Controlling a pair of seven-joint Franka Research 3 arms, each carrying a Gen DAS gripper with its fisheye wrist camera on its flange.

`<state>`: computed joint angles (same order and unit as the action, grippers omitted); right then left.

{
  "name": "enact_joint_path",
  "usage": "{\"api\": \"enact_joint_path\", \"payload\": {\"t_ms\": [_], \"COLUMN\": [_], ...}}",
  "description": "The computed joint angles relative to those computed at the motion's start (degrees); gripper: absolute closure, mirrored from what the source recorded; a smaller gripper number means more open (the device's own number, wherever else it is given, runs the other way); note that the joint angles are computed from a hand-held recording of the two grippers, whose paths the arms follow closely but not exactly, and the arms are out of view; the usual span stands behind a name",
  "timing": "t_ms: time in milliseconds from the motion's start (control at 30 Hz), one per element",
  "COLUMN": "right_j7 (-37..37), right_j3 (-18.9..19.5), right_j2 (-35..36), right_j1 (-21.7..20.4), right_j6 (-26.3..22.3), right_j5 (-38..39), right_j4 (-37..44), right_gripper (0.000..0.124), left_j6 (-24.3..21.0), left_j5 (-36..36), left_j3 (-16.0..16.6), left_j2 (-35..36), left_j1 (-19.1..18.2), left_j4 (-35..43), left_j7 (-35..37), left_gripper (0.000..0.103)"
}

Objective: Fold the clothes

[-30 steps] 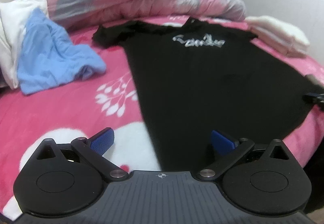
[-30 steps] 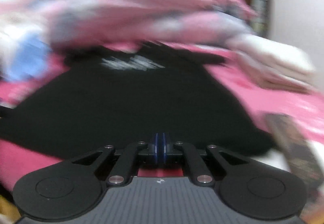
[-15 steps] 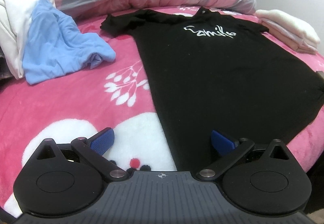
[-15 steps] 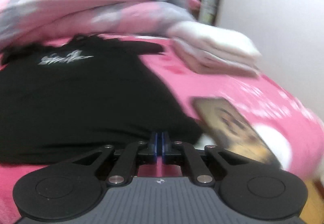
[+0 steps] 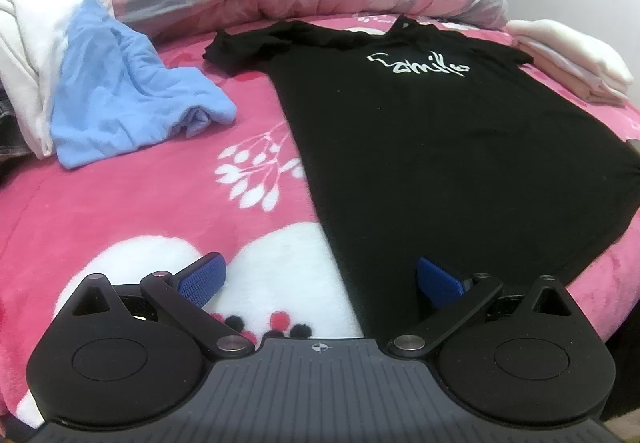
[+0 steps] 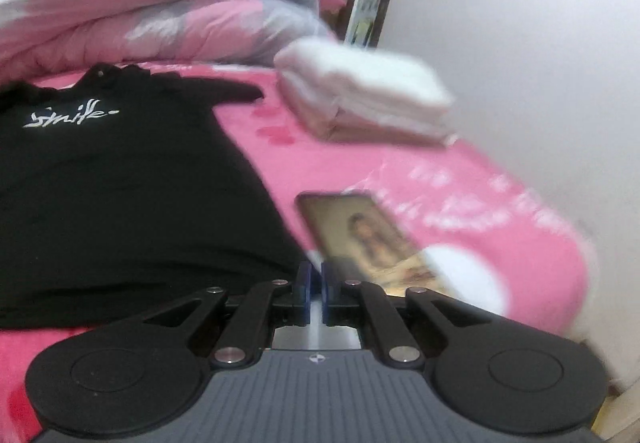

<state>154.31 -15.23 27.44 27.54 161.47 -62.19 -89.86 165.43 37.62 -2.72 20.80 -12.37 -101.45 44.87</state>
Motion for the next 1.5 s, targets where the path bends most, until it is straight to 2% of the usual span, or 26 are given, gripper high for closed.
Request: {"api": "enact_joint_path", "payload": {"t_ms": [33,67,133,200,267,300,333,367,400,467,533,667,700,900,967,1000,1067,1100,1167,1200,1233,1267,1300,1400,1433,1500], "right_j7": [2.09,1.12,-4.78,-12.87,-22.25,-25.11,-23.96,-22.6,-22.61,-22.63,-23.84,-36.07,-36.63,-49.4,-51.4,-51.26,-55.36,-57.62,-65.63,-69.81,-69.97,-70.12,-72.29,-80.54,-83.33,-82.23], "right_j3": [-0.77,0.46,3.66,7.02,11.74,11.63,10.64,7.68,6.7,5.0,5.0,10.72,13.06,21.81,22.41,21.28,23.47,25.26,33.1,35.63,36.16,34.93,35.71,43.46,44.69,42.4], "right_j2": [-1.13,-1.01,0.59,3.84,6.31,7.06,6.51,4.59,2.89,-0.38,-0.91,3.64,2.92,-3.06,-4.6,-4.72,-2.66,-1.48,1.41,2.9,3.37,2.68,1.21,-1.03,-1.87,-0.31], "right_j1": [0.59,-0.71,-3.48,-5.5,-8.44,-7.84,-7.18,-5.22,-4.23,-2.41,-2.57,-5.98,-7.75,-14.46,-15.16,-14.13,-15.26,-16.31,-21.4,-22.63,-22.83,-21.84,-22.57,-29.72,-31.04,-29.07], "right_j6": [2.08,4.94,9.71,10.34,8.73,4.66,3.33,4.4,3.19,1.47,4.14,8.66,8.07,4.96,4.21,5.61,9.79,11.76,11.99,11.73,9.28,9.45,11.65,5.83,3.27,3.33], "right_j5": [-2.18,-0.67,5.15,10.34,16.95,18.79,16.61,15.99,16.47,17.47,20.55,32.49,32.81,46.67,50.6,50.81,54.63,56.49,61.23,64.21,63.37,62.86,63.9,70.53,73.3,73.1], "right_j4": [-1.18,-1.02,0.41,4.02,6.46,7.53,6.6,3.77,2.2,-0.68,-1.21,2.97,1.93,-6.74,-7.68,-7.72,-5.92,-4.85,-3.14,-2.03,-1.68,-3.34,-6.19,-7.23,-7.17,-3.1], "right_gripper": [0.12,0.12,0.12,0.12,0.12,0.12,0.12,0.12,0.12,0.12,0.119,0.119,0.12,0.119,0.118,0.118,0.118,0.118,0.112,0.108,0.105,0.105,0.104,0.104,0.104,0.104], "left_j6": [0.19,0.26,0.23,0.6,0.86,0.98,1.01,0.99,1.25,1.95,2.28,2.96,3.12,4.04,4.05,3.99,3.94,3.91,3.7,3.46,3.33,3.32,3.28,5.46,6.53,8.5], "left_j5": [-0.26,-0.4,-0.3,0.73,1.56,1.94,2.15,2.16,2.3,3.42,4.74,6.94,6.97,5.8,5.6,5.56,5.68,6.03,6.88,7.19,7.62,7.99,8.06,7.77,7.48,5.62], "left_j3": [-0.11,-0.12,0.06,0.69,1.06,1.24,1.3,1.21,1.18,1.57,1.94,2.02,1.73,0.35,0.44,0.5,0.73,0.99,1.48,1.61,1.78,1.87,1.77,1.15,1.02,-0.21], "left_j2": [0.0,-0.05,-0.21,-0.59,-0.84,-1.0,-1.2,-1.43,-1.77,-2.29,-2.7,-3.29,-3.32,-3.25,-3.13,-3.06,-3.1,-3.18,-3.42,-3.55,-3.67,-3.73,-3.67,-2.09,-1.31,0.76], "left_j1": [0.2,0.27,0.14,-0.31,-0.47,-0.5,-0.43,-0.22,-0.03,-0.04,-0.22,-0.16,0.04,1.02,0.84,0.72,0.4,0.13,-0.33,-0.45,-0.54,-0.5,-0.35,0.27,0.35,0.8], "left_j4": [-0.12,-0.19,-0.28,-0.68,-0.97,-1.19,-1.4,-1.63,-1.98,-2.49,-2.66,-2.85,-2.89,-3.38,-3.06,-2.84,-2.52,-2.45,-2.44,-2.47,-2.49,-2.43,-2.17,-0.07,0.86,3.12], "left_j7": [0.15,0.21,-0.01,-1.0,-1.87,-2.4,-2.77,-2.92,-3.12,-4.0,-5.03,-6.43,-6.2,-3.38,-2.85,-2.66,-2.64,-2.97,-3.93,-4.4,-4.99,-5.44,-5.56,-4.43,-3.71,-0.57], "left_gripper": [0.0,0.0,0.0,0.0,0.0,0.0,0.0,0.0,0.0,0.0,0.0,0.0,0.0,0.0,0.0,0.0,0.0,0.0,0.0,0.0,0.0,0.0,0.0,0.0,0.0,0.0]}}
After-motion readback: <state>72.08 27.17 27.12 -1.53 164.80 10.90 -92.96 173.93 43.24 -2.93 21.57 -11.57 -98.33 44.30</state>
